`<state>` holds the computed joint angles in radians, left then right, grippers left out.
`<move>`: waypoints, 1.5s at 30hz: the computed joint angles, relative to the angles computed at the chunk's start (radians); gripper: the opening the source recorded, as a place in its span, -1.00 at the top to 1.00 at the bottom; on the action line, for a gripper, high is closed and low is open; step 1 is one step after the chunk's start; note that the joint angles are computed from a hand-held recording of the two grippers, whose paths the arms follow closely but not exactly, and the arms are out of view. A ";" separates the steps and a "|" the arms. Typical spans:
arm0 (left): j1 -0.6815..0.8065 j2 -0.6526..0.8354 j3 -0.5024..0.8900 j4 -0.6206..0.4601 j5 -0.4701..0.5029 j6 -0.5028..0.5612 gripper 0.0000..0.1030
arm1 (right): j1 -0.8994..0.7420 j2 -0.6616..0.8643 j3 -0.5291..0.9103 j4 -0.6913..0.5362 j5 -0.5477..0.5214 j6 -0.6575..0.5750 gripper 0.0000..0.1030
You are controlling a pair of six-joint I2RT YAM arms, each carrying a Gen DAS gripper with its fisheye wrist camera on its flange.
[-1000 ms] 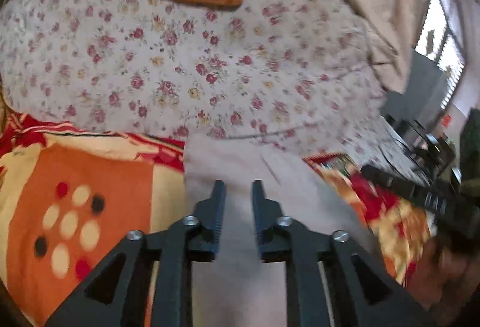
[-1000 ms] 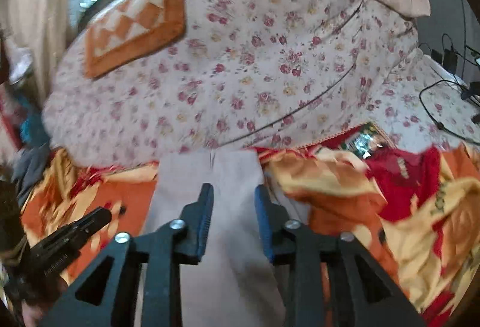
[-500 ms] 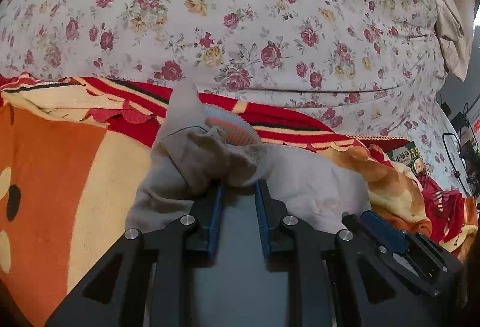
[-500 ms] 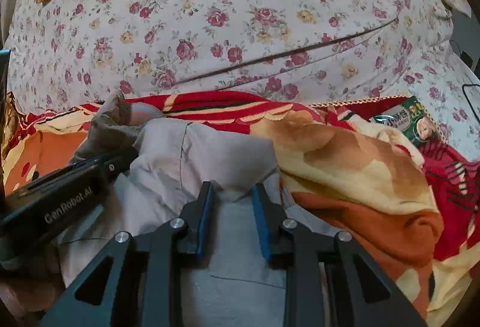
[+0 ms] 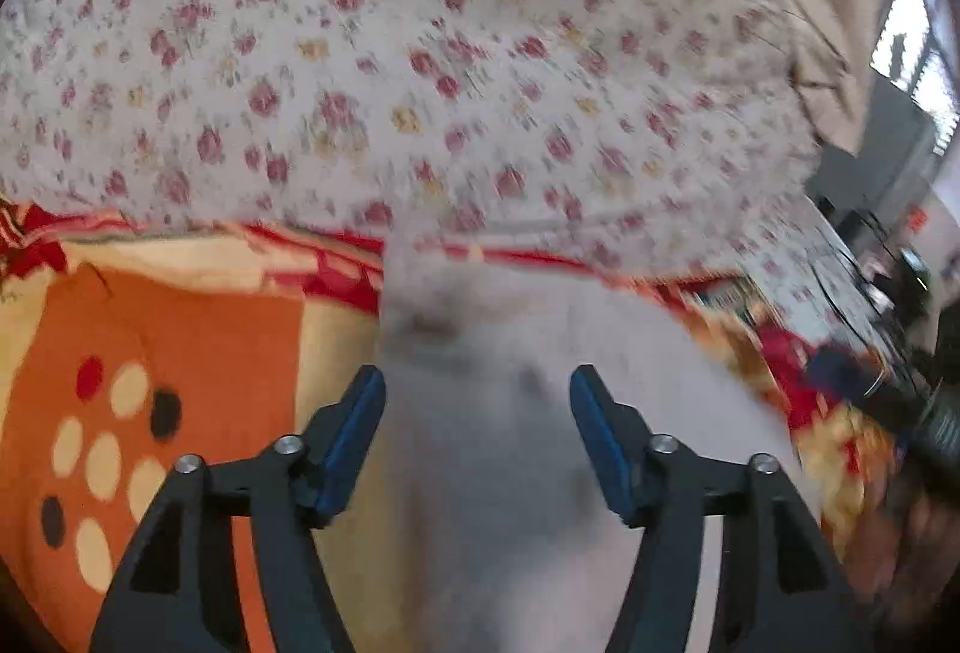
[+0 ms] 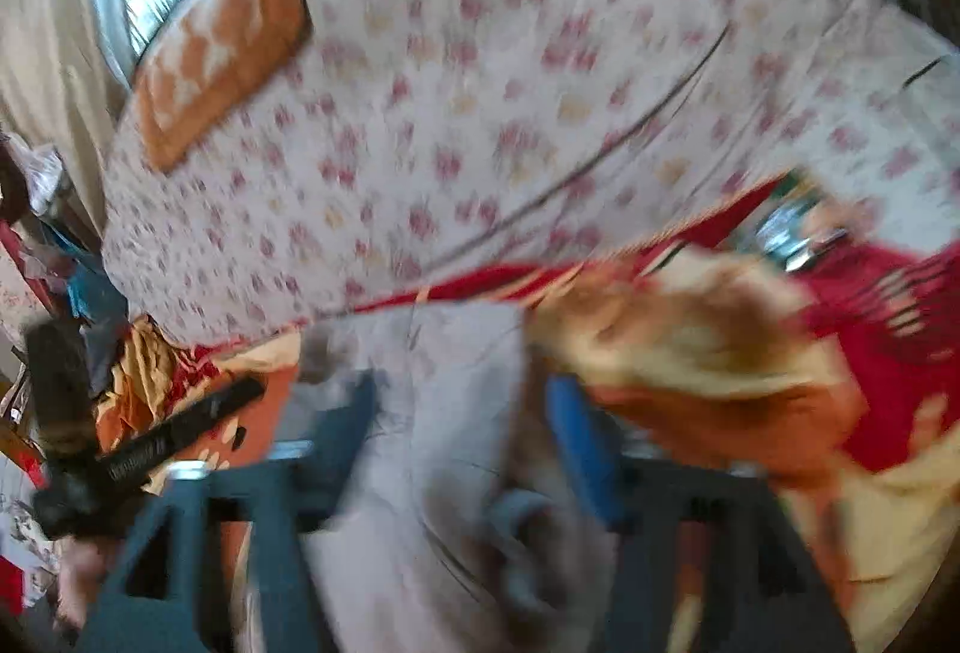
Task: Fold large clothes
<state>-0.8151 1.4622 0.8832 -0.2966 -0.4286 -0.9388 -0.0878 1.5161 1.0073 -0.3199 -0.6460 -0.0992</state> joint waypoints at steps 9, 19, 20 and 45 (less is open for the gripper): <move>-0.110 0.003 -0.264 0.310 0.060 -0.088 -0.36 | -0.093 0.219 0.089 -0.198 -0.173 -0.195 -0.94; -0.119 0.029 -0.218 0.236 0.039 -0.130 -0.52 | -0.069 0.487 0.215 -0.282 -0.320 -0.190 -0.99; -0.125 0.028 -0.211 0.221 0.036 -0.138 -0.51 | -0.071 0.505 0.230 -0.292 -0.348 -0.181 -0.99; -0.218 -0.091 -0.170 0.105 -0.194 -0.123 1.00 | 0.010 0.369 0.037 0.003 -0.347 0.012 0.51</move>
